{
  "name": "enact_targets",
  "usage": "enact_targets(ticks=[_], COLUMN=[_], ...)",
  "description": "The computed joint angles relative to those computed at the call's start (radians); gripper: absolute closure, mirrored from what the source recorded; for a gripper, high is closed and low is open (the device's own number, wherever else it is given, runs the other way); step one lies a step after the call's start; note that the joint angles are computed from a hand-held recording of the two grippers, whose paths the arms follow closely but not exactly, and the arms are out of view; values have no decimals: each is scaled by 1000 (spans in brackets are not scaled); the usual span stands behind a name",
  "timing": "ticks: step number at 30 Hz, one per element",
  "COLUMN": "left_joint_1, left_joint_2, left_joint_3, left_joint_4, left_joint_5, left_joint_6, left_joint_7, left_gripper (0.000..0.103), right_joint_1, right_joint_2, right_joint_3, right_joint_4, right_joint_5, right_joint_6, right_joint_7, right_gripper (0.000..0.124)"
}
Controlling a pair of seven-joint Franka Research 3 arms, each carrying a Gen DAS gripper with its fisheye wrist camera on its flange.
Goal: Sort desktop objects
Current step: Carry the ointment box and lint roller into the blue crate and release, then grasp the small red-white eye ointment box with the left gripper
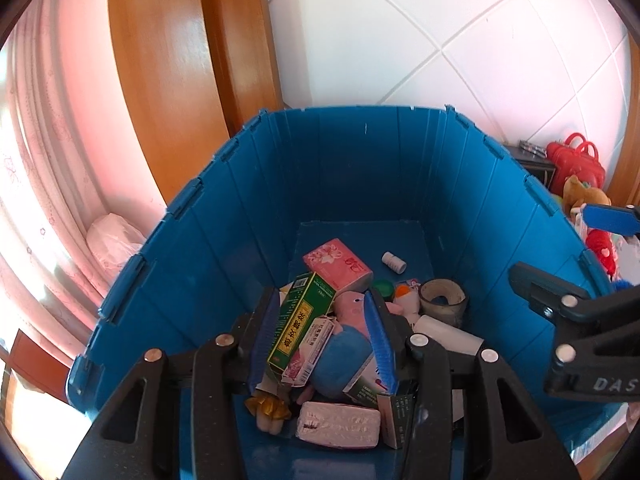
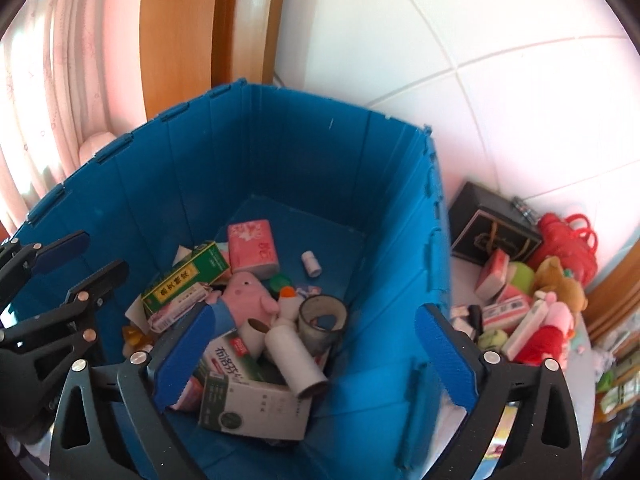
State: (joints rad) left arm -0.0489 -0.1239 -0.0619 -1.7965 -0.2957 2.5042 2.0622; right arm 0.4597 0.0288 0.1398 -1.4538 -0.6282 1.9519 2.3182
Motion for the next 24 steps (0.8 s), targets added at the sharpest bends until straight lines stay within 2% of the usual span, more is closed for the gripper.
enact_targets(ticks=[6, 8, 10, 12, 16, 19, 22, 24], left_joint_1=[-35, -52, -75, -107, -168, -209, -251, -267], left_joint_2=[-86, -115, -144, -174, -221, -261, -303, -324], left_joint_3=[37, 47, 53, 61, 67, 53, 22, -19], left_joint_4=[-86, -118, -155, -192, -233, -264, -305, -331], left_joint_5=[-173, -207, -227, -246, -239, -207, -159, -114], left_joint_6=[69, 108, 157, 209, 248, 283, 331, 354], left_joint_7=[57, 68, 79, 92, 77, 33, -27, -90], left_gripper=[60, 53, 37, 35, 35, 35, 33, 29], right_joint_1=[-9, -24, -46, -73, -129, -165, -200, -223], right_joint_2=[-115, -159, -212, -258, -375, -501, -655, -767], right_joint_3=[38, 57, 72, 89, 105, 89, 55, 18], right_joint_4=[-134, -185, -242, -288, -400, -520, -667, -767], right_joint_5=[-99, -138, -154, -158, -145, -109, -77, -46], right_joint_6=[54, 68, 90, 101, 129, 173, 205, 205], right_joint_7=[61, 96, 133, 156, 189, 200, 194, 174], right_gripper=[21, 21, 21, 21, 21, 21, 21, 21])
